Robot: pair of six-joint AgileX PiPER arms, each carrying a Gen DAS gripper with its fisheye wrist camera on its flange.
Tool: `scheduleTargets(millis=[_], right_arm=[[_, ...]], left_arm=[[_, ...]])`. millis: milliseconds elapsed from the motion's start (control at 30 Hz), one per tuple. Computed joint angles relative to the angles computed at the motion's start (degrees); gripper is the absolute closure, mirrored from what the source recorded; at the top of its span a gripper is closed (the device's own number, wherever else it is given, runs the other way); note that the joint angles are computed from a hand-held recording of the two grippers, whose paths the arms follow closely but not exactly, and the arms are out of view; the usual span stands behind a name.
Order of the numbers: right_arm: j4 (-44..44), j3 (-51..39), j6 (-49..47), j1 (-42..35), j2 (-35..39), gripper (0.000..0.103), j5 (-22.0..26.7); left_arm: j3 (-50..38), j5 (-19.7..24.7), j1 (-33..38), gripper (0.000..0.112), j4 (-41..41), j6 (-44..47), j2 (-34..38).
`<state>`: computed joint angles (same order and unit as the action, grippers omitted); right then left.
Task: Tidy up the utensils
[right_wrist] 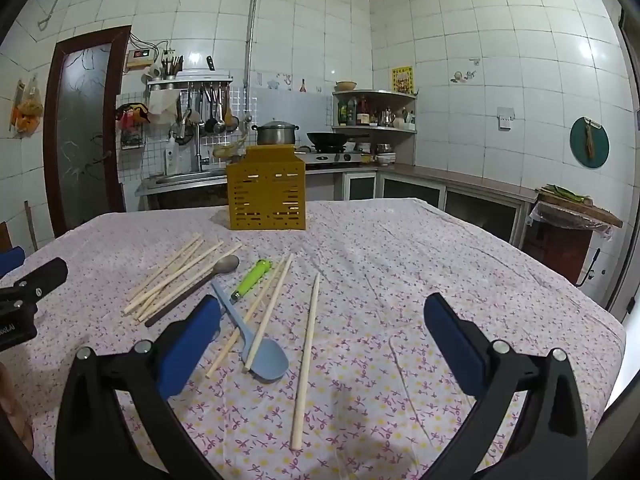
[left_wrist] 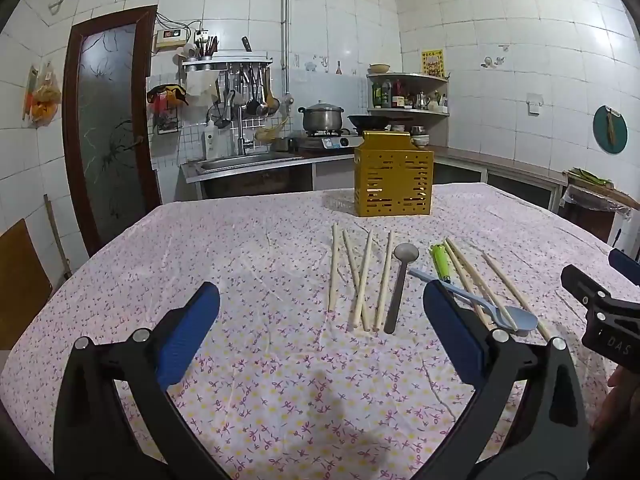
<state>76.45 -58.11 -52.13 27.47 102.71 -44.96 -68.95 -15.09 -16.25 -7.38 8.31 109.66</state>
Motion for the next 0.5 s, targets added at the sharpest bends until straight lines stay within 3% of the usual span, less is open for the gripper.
scheduleTargets(millis=[500], right_arm=[[0.3,0.0,-0.3,0.0,-0.1,0.004,-0.2]], left_arm=[[0.0,-0.3,0.0,0.014,0.9,-1.0,-0.2]])
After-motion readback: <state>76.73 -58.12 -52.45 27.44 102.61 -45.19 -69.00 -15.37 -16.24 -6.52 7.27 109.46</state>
